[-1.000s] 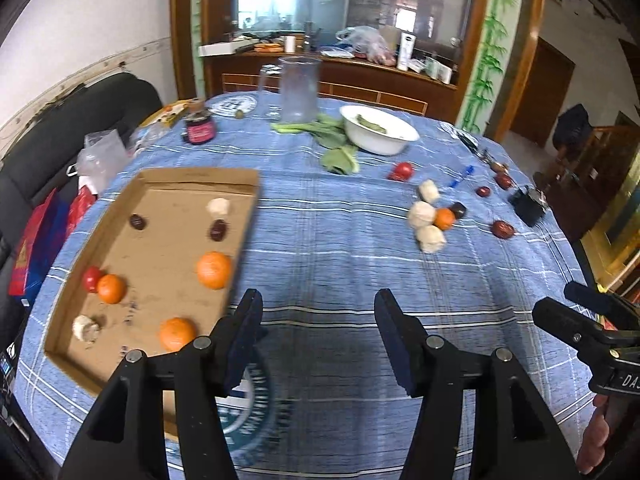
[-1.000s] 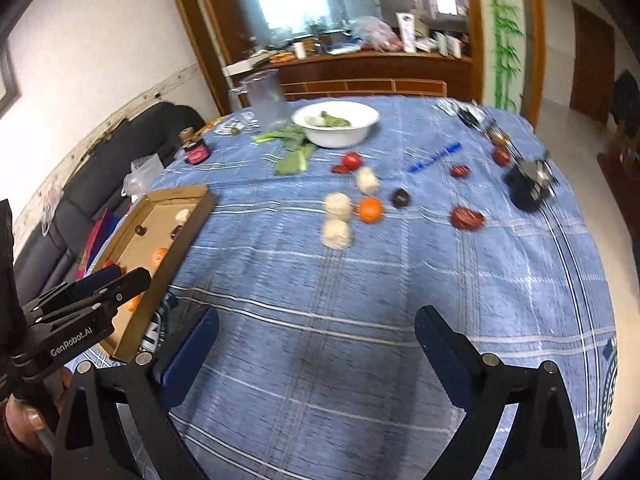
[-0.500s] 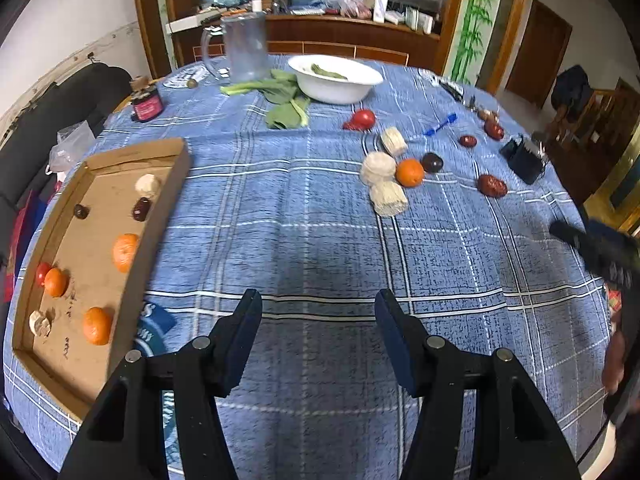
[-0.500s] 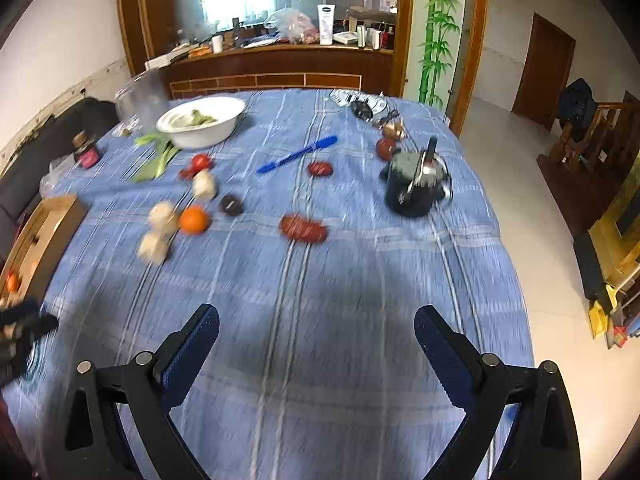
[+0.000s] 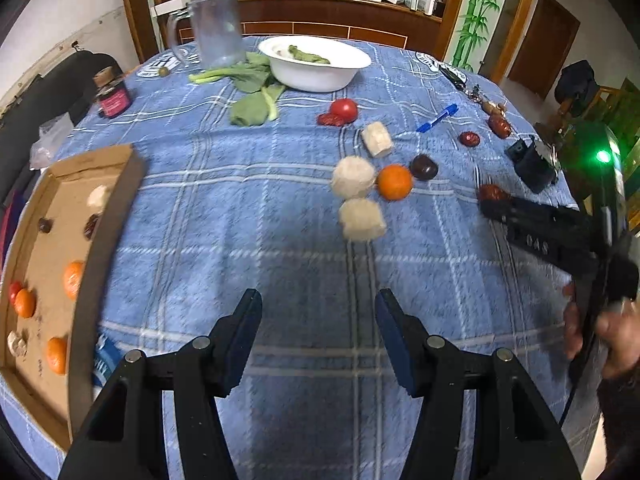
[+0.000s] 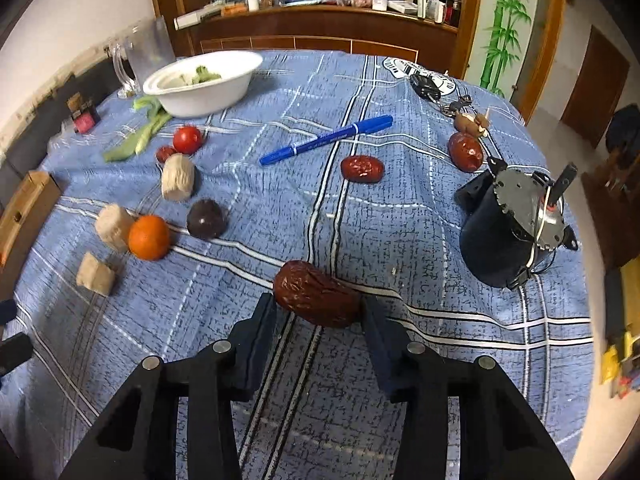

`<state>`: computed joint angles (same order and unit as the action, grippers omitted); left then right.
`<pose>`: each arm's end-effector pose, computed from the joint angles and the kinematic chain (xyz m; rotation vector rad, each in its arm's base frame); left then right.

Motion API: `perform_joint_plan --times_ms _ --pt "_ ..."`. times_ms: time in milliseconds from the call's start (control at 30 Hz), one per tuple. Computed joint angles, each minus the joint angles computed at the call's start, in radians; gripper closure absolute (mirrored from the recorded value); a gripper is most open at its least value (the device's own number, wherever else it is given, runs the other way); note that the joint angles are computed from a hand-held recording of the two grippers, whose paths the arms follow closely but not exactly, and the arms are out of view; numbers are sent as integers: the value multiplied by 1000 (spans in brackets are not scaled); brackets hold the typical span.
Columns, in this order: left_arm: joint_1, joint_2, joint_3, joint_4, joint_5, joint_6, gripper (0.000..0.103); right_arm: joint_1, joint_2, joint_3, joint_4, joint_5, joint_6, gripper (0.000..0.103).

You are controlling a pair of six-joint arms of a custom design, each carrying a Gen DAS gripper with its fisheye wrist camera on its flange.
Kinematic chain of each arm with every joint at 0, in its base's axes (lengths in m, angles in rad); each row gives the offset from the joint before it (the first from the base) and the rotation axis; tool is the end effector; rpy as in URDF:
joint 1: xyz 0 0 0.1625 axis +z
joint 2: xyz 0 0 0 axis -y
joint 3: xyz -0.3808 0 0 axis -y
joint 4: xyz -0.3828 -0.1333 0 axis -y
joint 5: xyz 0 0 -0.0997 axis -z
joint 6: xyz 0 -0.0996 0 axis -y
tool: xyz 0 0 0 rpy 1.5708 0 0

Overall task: Organize fruits
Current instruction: 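Grasp a large wrinkled red date with the right tool while the left tool grasps a tan square cake, then carry the large date with the right tool while the left tool carries the tan cake over the tray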

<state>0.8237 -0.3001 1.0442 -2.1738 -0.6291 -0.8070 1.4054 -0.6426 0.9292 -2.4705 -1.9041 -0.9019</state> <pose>-0.3432 -0.6852 -0.0562 0.0137 2.2858 -0.7003 -0.0336 -0.8133 0.2629 0.7793 -2.3911 0.4695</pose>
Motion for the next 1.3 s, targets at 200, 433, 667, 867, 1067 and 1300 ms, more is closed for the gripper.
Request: perform_joint_plan --times_ms 200,433,667,867,1067,1300 --pt "43 114 -200 8 -52 31 46 -15 -60 47 2 61 32 57" --pt "79 257 -434 82 -50 67 53 -22 -99 77 14 70 48 57" --pt "77 194 -297 -57 -48 124 71 -24 -140 154 -43 69 36 57" --pt "40 71 -58 -167 -44 139 71 -21 -206 260 -93 74 52 57" --pt "-4 -54 179 -239 -51 95 71 -17 -293 429 -185 49 53 57" --pt "-69 -165 381 -295 5 55 71 -15 -382 600 -242 25 94 57"
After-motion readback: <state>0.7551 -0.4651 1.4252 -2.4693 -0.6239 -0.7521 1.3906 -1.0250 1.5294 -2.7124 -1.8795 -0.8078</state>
